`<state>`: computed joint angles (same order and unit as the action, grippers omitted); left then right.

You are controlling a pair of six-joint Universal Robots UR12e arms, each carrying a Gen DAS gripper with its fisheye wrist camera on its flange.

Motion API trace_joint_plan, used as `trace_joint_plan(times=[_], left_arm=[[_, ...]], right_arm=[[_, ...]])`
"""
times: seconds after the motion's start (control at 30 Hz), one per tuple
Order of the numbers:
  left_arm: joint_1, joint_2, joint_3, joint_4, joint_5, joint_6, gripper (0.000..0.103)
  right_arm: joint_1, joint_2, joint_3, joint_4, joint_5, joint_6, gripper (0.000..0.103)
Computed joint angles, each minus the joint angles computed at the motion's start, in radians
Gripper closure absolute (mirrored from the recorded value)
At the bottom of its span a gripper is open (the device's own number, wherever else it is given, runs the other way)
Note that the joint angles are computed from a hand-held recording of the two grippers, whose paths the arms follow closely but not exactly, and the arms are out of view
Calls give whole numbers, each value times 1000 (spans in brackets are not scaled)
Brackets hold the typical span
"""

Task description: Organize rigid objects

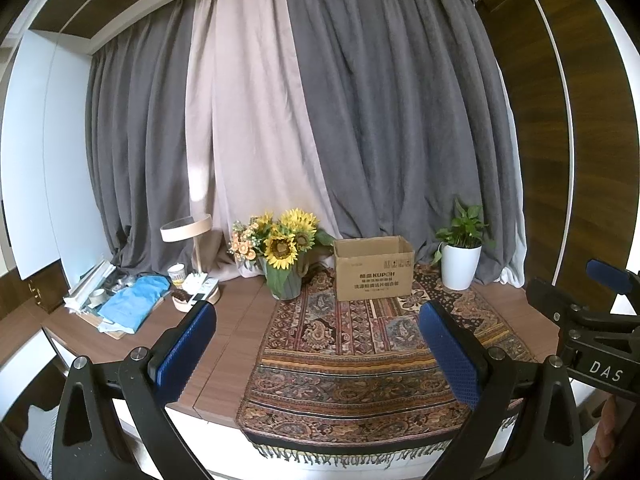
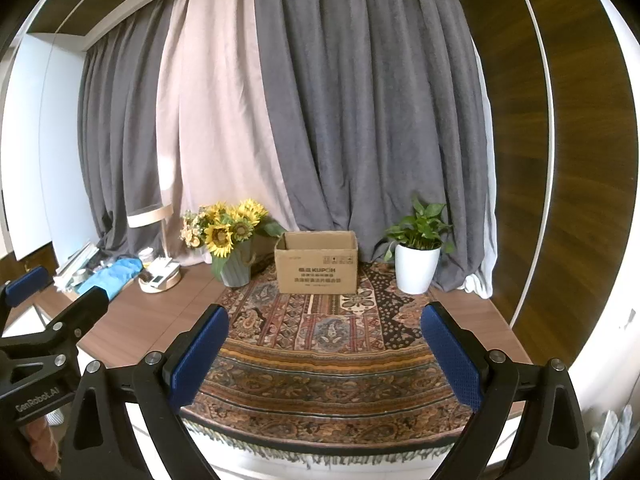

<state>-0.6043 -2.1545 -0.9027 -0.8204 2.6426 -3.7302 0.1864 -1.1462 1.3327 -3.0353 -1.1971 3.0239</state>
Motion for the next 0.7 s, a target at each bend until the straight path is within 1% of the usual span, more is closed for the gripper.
trace_joint_plan(times=[0.7], left_arm=[[0, -3, 5, 0, 1, 3, 0]], right_arm=[[0, -4, 5, -5, -9, 5, 5]])
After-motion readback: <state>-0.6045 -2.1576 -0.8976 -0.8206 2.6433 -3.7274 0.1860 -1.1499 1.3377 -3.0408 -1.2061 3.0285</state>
